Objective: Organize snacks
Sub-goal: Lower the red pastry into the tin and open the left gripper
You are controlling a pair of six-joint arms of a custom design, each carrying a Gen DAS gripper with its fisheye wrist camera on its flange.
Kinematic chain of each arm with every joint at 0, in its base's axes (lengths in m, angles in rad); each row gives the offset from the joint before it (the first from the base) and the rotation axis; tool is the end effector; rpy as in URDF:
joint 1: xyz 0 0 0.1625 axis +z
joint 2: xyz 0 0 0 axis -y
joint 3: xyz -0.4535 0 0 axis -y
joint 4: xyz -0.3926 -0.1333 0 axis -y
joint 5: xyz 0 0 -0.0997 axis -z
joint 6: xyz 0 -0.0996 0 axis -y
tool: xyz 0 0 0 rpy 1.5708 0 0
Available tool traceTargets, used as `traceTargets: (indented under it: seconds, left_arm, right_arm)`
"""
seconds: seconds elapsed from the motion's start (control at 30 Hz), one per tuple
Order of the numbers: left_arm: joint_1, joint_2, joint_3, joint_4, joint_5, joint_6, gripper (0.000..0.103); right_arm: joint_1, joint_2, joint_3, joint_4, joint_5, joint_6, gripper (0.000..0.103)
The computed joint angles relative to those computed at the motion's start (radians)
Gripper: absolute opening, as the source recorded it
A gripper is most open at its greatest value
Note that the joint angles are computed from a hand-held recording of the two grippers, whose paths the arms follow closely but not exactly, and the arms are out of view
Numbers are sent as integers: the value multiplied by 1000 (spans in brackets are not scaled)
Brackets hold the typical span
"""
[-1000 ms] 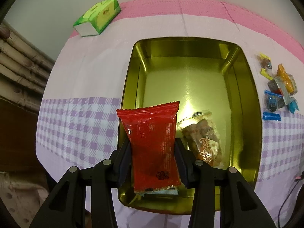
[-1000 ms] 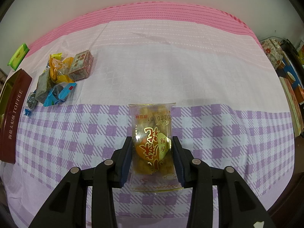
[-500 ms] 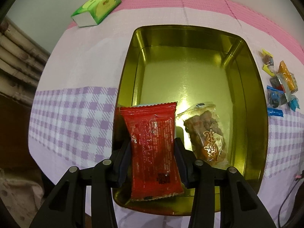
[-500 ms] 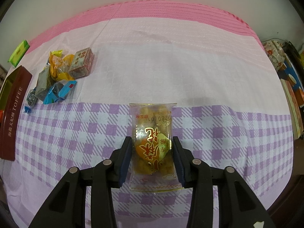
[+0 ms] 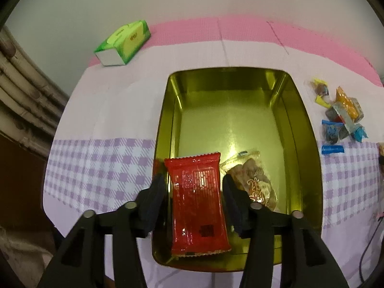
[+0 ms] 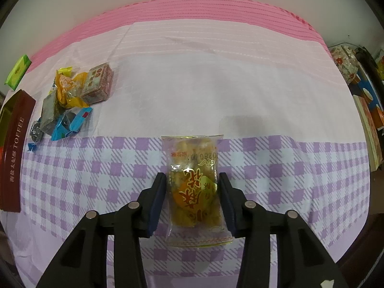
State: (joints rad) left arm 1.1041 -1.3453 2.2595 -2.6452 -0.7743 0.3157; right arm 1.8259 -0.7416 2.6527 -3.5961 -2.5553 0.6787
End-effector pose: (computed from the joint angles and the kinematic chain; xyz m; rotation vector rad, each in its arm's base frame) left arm -0.0201 -0.4944 0.2407 0.8214 2.1992 -0.2623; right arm 0.1266 -0.2860 0.0554 -0.5349 -2.1630 0.6513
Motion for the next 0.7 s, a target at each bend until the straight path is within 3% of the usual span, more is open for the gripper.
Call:
traceTargets:
  seconds: [0.2,0.33,0.5,0.6,0.7]
  left_arm:
    - [9,-21,9,-43,-19,-19,60]
    - [12,-32,24,-118,-15,-11,67]
    - [30,-49,26,-177,-28,-3,69]
    - [39,-51,25,-214,-15,10,69]
    - [60,-61,3,-195,-36,-28,69]
  right_arm:
    - [14,-39,-26,133,-17,57,35]
    - [43,-46,-40,223,-45,158,34]
    - [140,-86,-113,503,-143,323,34]
    - [203,-97,-158,548,-148,325,34]
    - [254,-75,-229,532,-128,255,34]
